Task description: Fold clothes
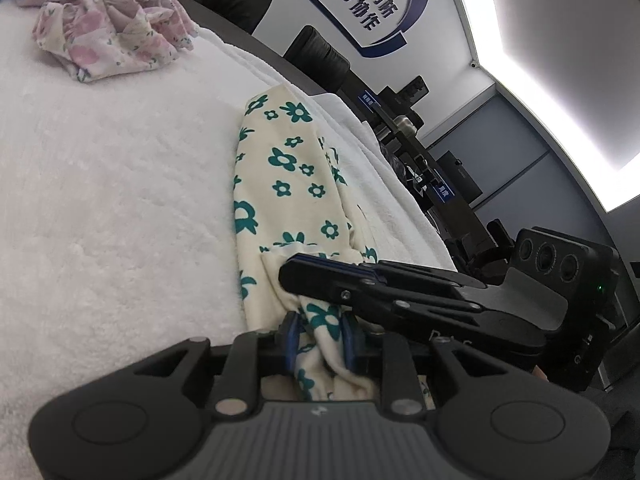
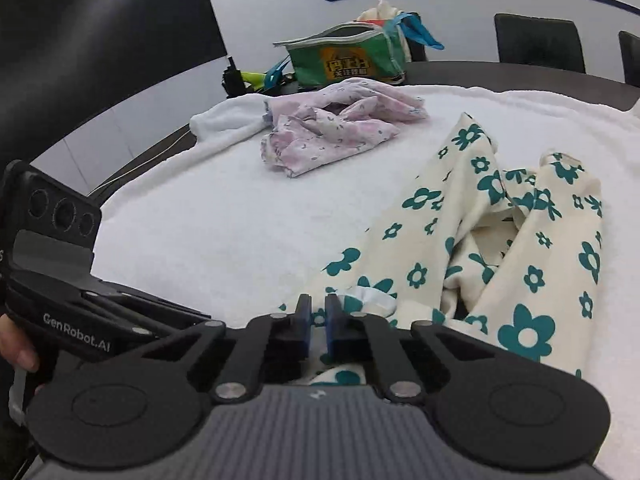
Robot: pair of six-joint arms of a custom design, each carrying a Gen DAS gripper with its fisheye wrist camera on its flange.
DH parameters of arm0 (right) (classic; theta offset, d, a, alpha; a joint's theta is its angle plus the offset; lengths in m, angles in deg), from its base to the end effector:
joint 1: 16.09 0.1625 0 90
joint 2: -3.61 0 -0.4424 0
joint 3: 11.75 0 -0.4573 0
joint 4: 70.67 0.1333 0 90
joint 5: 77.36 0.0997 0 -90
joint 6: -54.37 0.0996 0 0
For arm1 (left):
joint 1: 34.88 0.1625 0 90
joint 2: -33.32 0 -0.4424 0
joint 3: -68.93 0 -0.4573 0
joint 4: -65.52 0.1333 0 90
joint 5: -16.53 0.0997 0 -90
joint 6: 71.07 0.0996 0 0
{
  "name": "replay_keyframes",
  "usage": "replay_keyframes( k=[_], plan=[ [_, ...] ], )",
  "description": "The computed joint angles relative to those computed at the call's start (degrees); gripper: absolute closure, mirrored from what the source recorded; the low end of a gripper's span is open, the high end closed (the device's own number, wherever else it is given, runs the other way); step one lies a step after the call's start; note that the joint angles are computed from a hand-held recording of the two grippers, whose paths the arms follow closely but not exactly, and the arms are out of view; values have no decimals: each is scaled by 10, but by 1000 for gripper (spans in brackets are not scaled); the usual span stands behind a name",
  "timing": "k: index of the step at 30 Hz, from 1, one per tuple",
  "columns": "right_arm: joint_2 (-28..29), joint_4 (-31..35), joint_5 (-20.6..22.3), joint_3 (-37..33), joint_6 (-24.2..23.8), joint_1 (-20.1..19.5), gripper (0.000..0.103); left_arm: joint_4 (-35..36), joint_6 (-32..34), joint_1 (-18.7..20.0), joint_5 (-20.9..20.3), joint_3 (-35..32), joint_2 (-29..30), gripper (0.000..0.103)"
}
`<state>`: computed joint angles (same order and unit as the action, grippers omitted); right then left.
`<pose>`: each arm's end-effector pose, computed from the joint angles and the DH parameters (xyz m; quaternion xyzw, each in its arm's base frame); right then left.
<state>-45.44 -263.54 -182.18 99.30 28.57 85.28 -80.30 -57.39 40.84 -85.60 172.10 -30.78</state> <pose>0.2325 -0.6092 0.0853 0.2535 -0.8951 0.3283 0.1634 -0.0568 -0.6788 0.2077 -0.2526 -0.9509 0.1443 0.1053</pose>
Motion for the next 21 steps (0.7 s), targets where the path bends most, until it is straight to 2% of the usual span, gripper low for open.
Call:
replay_keyframes(
  k=[2, 3, 4, 6, 8, 9, 10, 12, 13, 15, 19, 21],
  plan=[
    [6, -25, -6, 4, -10, 2, 98, -4, 0, -3, 12, 6, -8, 81],
    [8, -34, -5, 7, -12, 1, 98, -15, 4, -6, 22, 14, -16, 75],
    [8, -41, -2, 9, -12, 0, 98, -30, 10, -8, 29, 23, -24, 64],
    [6, -47, 4, 12, -6, -4, 98, -63, 19, -6, 25, 43, -44, 56],
    [4, -48, 11, 13, -2, -7, 98, -75, 30, -1, 9, 53, -59, 57],
    [5, -50, 11, 13, -3, -7, 98, -75, 34, -3, 18, 55, -62, 60],
    [6, -51, 11, 12, -4, -6, 98, -75, 37, -6, 27, 58, -65, 70],
    [8, -55, 12, 11, -5, -6, 98, -73, 44, -12, 48, 61, -69, 83],
    [7, -57, 14, 13, -2, -7, 98, -64, 46, -17, 65, 60, -65, 85],
    [2, -67, 24, 20, 2, -8, 97, -55, 50, -23, 95, 62, -57, 86],
    [-19, -109, 42, 47, -10, -1, 96, -79, 67, -25, 101, 74, -58, 86],
    [-29, -109, 52, 54, -12, 1, 96, -90, 72, -24, 101, 79, -58, 86]
  ],
)
